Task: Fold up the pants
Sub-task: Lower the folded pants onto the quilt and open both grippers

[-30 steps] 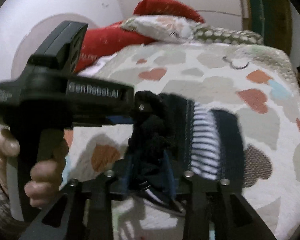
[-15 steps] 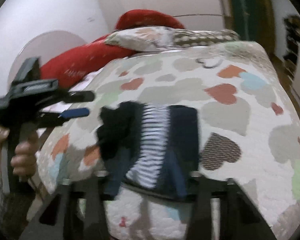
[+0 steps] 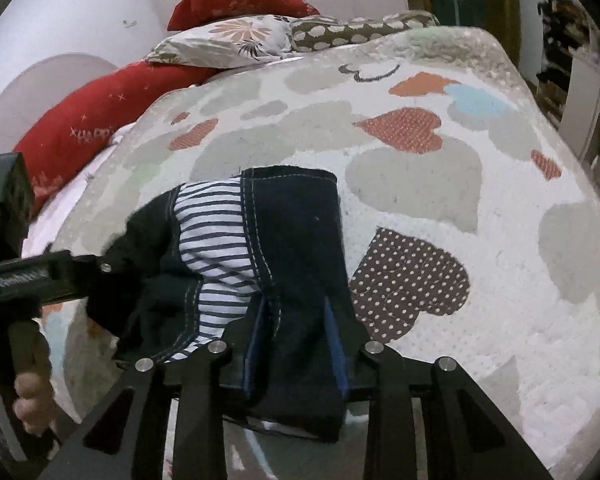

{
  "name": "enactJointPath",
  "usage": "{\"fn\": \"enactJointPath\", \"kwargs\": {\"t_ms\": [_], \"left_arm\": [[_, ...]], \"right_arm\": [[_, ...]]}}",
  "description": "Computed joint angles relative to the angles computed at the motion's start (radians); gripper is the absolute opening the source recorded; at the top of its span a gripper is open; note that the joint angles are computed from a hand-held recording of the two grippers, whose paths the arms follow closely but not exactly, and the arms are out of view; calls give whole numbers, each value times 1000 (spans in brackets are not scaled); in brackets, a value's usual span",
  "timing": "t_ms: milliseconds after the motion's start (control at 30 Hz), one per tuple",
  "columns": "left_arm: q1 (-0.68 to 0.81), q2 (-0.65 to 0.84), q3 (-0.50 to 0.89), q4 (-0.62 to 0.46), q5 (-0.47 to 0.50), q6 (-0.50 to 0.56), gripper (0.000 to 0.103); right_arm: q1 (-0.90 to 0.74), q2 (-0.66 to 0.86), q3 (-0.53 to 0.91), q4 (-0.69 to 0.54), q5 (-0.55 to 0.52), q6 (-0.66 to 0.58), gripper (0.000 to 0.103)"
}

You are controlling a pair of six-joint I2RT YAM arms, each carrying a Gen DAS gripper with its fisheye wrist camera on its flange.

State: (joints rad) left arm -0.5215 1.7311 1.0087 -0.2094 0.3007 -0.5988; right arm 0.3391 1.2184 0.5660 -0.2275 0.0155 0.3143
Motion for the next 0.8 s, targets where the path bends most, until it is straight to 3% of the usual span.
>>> {"fn": "enactJointPath", "kwargs": {"t_ms": [133,300,433,500,600,700,800], "left_arm": [[1,-85,-25,-26,-20,-15,61],[-15,-187,-48,0,-60,-52,61],[-44,-75,61,-31,-81,-51,61],[-53,4,120,-60,-111,-41,61],[-33,112,173,-79,-63,-69,62],[-21,78,125,-43,-30,-93,66],[-64,-3,105,-105,-137,-62,67]], "right_arm": [[-31,-62,-11,-20,-41,22,38],[-21,-131,37,-42,-18,32,39],[-69,45,156,-27,-152,56,39],[-75,142,197,-8,-142,63,39],[-108,270,236,19,-166,76,39],[-146,201,182,54,-218,101,39],[-147,84,130,32,-166,88,44]]}}
